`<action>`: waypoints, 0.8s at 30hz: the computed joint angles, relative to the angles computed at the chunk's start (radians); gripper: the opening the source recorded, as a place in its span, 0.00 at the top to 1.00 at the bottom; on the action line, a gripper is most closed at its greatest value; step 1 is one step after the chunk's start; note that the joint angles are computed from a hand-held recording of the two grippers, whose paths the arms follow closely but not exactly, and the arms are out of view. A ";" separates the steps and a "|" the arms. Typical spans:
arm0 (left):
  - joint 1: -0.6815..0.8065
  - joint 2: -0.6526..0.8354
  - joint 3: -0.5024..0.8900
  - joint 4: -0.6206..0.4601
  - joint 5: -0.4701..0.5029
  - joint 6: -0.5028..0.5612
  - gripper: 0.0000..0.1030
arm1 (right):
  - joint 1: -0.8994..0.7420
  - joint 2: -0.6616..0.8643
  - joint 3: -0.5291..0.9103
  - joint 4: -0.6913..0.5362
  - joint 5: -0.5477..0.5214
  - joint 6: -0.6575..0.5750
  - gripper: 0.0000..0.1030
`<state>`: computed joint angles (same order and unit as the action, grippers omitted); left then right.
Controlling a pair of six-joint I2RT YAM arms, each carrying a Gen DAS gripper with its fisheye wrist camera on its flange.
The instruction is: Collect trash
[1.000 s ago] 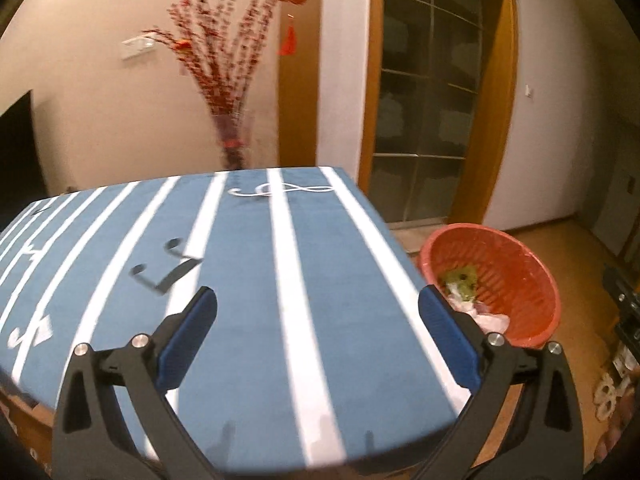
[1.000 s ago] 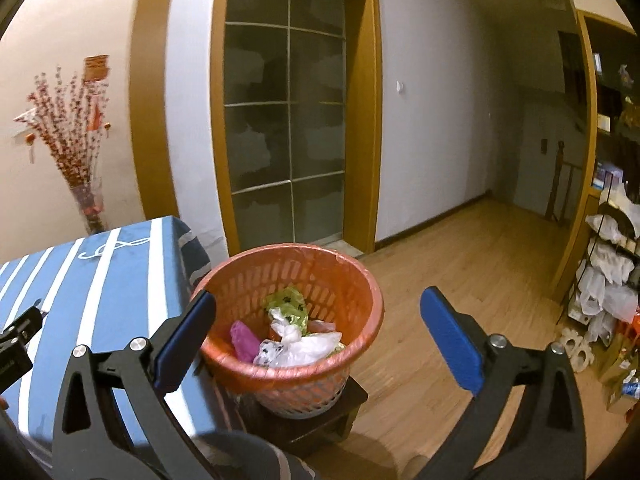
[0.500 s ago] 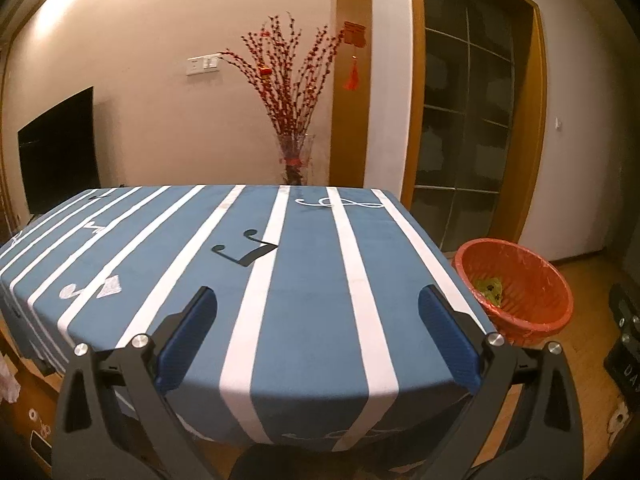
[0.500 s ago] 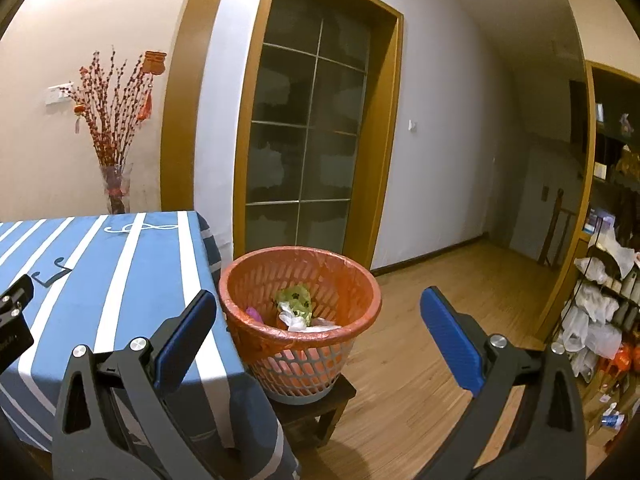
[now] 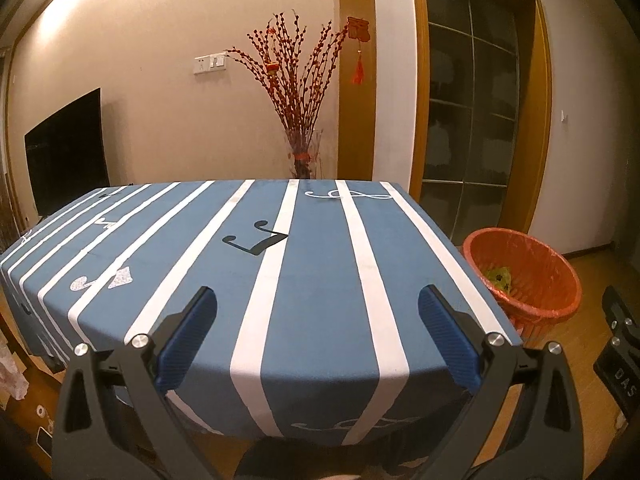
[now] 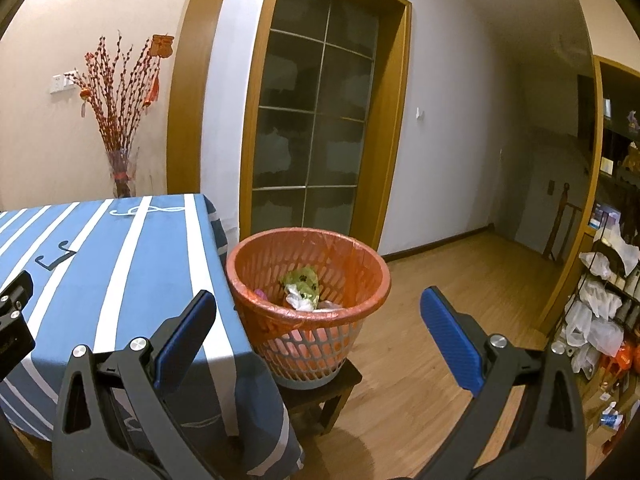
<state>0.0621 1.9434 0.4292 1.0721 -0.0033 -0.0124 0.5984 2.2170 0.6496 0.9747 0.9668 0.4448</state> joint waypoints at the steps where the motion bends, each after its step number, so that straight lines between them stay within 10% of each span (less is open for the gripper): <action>1: 0.001 0.003 -0.002 0.006 0.001 0.004 0.04 | 0.000 0.002 0.000 -0.004 -0.003 0.004 0.02; 24: 0.027 0.052 0.040 -0.067 0.053 0.008 0.04 | -0.029 0.013 0.030 -0.153 -0.105 0.095 0.02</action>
<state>0.0891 1.9950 0.4691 1.0053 0.0493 -0.0047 0.5695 2.2296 0.6793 0.8215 0.8614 0.5393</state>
